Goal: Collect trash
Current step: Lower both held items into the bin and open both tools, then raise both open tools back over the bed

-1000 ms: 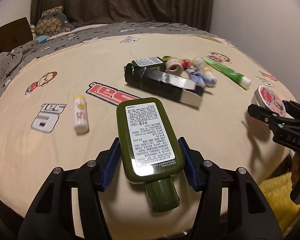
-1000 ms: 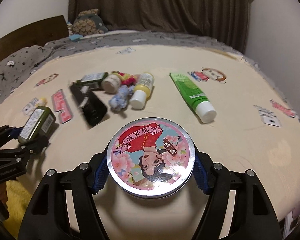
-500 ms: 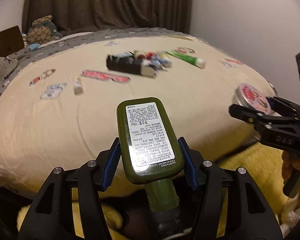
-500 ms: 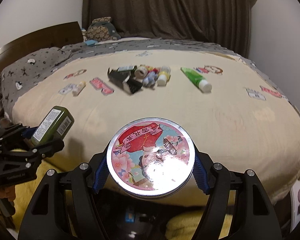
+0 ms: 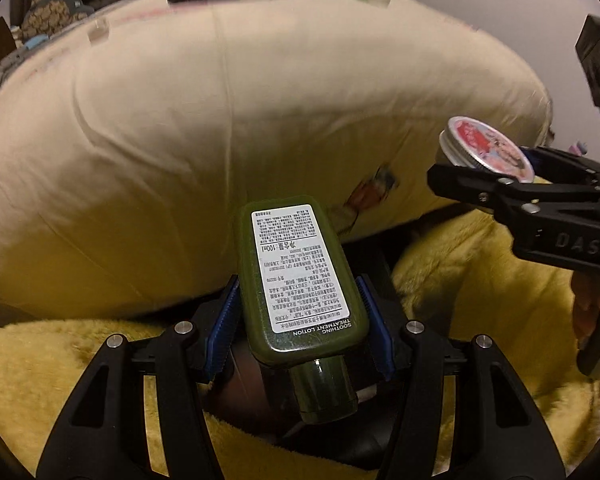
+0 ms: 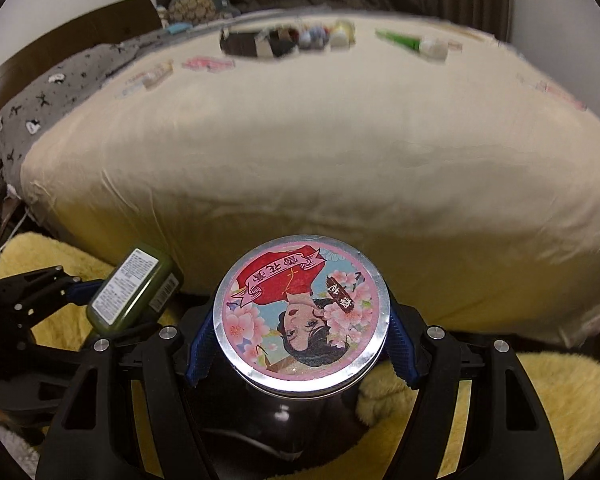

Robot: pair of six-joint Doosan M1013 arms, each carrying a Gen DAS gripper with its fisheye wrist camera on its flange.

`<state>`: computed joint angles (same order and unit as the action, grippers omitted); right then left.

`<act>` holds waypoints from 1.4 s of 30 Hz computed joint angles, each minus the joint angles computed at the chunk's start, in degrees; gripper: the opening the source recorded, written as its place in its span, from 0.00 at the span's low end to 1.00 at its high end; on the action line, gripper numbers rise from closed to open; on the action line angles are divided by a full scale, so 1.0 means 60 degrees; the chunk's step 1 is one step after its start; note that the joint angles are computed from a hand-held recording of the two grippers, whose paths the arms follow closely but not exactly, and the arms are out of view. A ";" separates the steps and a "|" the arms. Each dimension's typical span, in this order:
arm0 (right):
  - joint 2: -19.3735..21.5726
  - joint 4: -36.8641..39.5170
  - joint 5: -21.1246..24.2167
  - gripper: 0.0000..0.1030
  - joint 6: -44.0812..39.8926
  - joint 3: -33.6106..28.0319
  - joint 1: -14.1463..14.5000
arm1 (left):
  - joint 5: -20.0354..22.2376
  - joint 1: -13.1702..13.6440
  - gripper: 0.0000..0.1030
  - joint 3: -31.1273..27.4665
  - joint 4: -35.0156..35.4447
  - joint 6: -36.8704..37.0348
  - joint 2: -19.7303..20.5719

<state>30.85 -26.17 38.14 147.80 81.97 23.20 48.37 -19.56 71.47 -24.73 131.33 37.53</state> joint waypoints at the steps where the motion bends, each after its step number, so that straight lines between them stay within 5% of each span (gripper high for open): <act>1: 0.0056 0.0266 0.0013 0.69 -0.0162 -0.0021 -0.0032 | 0.0042 -0.0030 0.53 -0.0056 0.0141 -0.0121 0.0085; 8: 0.0473 0.2627 -0.0024 0.69 -0.1626 -0.0080 -0.0317 | 0.0765 -0.0198 0.53 -0.0573 0.1048 -0.1004 0.0734; 18: 0.0741 0.3527 0.0192 0.73 -0.2036 -0.0154 -0.0461 | 0.1404 -0.0310 0.54 -0.0941 0.1808 -0.1602 0.1102; 25: 0.0563 0.2500 0.0182 0.79 -0.1096 -0.0132 -0.0424 | 0.0959 -0.0319 0.70 -0.0906 0.2010 -0.1817 0.0956; 42: -0.0221 -0.2439 0.0095 0.80 0.1566 -0.0375 -0.0255 | -0.1205 0.0257 0.77 -0.1097 0.1036 -0.1586 0.0086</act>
